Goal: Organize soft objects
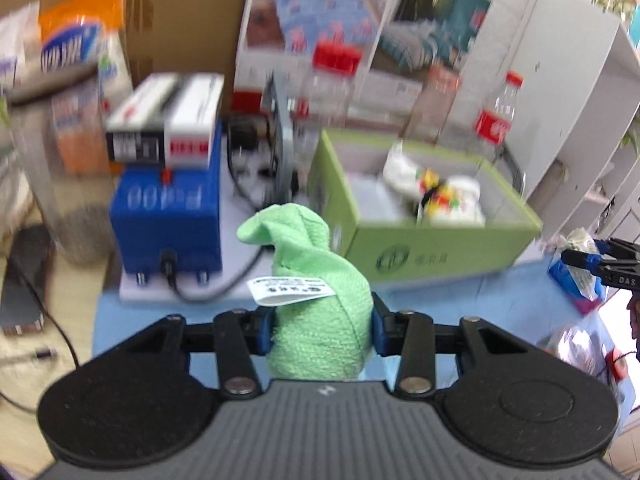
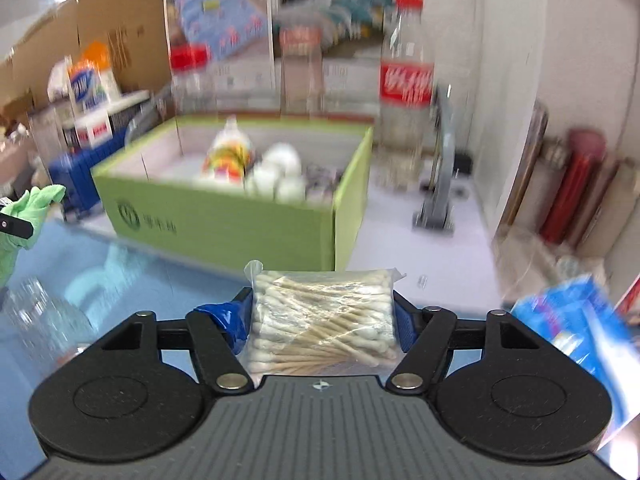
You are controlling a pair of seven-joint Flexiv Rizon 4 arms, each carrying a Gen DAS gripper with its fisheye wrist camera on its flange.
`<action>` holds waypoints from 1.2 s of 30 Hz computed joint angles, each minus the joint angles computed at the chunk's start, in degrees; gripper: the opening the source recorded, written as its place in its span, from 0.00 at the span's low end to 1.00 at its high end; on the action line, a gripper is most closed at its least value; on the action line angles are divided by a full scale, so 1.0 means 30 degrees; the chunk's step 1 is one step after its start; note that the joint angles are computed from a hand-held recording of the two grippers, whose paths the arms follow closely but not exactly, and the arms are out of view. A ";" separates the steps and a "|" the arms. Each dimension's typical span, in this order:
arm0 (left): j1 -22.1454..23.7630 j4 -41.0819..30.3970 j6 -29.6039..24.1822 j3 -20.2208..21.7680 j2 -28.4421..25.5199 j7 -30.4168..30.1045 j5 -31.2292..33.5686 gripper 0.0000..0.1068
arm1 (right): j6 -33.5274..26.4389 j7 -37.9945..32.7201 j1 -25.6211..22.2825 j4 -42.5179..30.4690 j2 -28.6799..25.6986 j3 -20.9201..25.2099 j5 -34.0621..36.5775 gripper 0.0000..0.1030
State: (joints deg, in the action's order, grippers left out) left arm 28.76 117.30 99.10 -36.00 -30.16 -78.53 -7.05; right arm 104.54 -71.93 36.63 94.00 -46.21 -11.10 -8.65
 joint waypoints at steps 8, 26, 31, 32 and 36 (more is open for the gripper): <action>-0.2953 -0.7164 -0.2683 0.0647 -0.2578 0.2178 -0.1282 0.40 | -0.0588 -0.0288 -0.0790 -0.5496 -0.1398 0.0554 -0.0991 0.53; -1.0834 -1.5291 -0.7365 0.9523 -0.7177 0.2014 -0.3127 0.66 | -0.9597 -0.2274 -0.3044 -1.6154 -0.7649 0.5564 -0.1997 0.59; -1.0586 -1.4001 -0.5328 0.8864 -0.6444 0.2721 -0.3047 0.67 | -0.6019 -0.0874 -0.3029 -1.4528 -0.6862 0.5130 -0.0903 0.61; -1.0526 -1.3685 -0.4921 0.8732 -0.6229 0.2816 -0.3056 0.67 | -0.5122 -0.0328 -0.2883 -1.4062 -0.6636 0.4669 -0.0816 0.61; -0.9955 -1.2181 -0.3697 0.7765 -0.5241 0.3340 -0.3171 0.69 | -0.2930 0.1932 -0.1741 -1.2365 -0.5705 0.1743 -0.0698 0.62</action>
State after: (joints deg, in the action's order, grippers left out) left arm -1.11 80.75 88.01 -12.71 -45.88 -68.51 -16.56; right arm 95.75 -66.14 31.41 56.91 -63.33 -5.87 -10.75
